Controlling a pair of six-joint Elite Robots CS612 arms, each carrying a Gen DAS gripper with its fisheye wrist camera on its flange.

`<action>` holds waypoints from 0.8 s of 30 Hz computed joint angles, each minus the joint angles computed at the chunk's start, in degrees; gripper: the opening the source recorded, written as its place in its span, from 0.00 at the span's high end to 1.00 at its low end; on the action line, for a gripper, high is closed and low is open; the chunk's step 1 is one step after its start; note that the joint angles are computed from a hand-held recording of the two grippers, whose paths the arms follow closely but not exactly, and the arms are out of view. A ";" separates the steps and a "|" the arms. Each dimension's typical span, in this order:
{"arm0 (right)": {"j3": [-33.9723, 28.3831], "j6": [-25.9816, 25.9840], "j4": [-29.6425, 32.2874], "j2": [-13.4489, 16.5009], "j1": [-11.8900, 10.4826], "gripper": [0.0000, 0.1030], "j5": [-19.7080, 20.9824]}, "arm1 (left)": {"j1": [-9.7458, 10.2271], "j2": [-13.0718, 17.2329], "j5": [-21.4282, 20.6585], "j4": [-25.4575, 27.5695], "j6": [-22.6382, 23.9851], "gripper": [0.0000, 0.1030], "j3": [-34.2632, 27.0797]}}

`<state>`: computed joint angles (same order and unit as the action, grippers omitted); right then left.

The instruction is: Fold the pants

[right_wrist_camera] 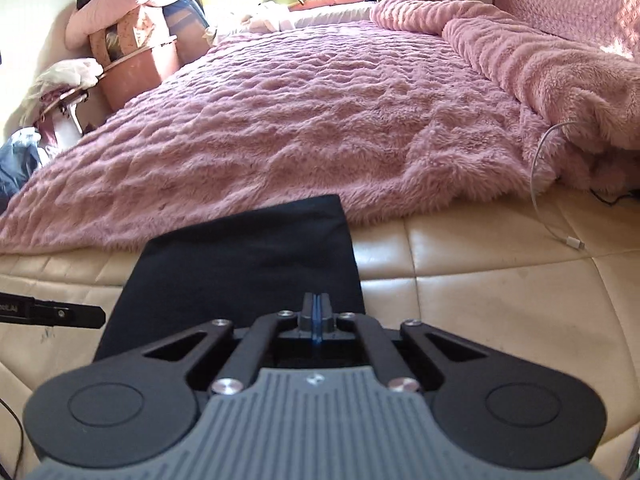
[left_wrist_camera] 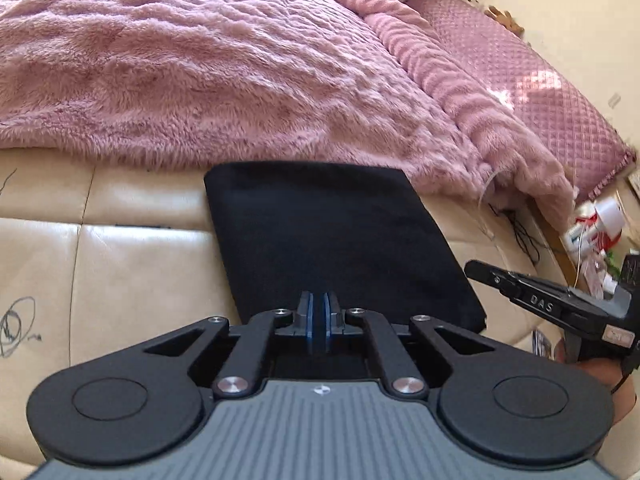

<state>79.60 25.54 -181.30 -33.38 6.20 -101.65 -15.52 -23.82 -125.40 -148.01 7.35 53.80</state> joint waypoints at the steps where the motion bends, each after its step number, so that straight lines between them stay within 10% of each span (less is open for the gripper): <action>1: 0.40 -0.19 0.73 -0.13 0.43 1.00 -0.87 | 0.02 -0.78 -0.32 1.16 1.84 0.95 1.46; 16: 5.86 3.68 1.71 -2.66 0.46 0.99 0.83 | 0.74 -5.86 4.87 7.70 11.75 0.95 9.63; 19: 7.19 5.08 -0.46 -3.63 -0.83 0.58 4.50 | 1.75 -5.24 0.84 2.78 7.07 0.76 8.84; 24: 6.66 11.74 -2.61 -3.02 -4.97 0.52 18.18 | 2.46 -0.87 -2.74 2.27 -5.73 0.45 1.00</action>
<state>86.26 37.28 -183.91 -36.40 1.23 -83.48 -13.06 -24.70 -128.14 -145.74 1.62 54.80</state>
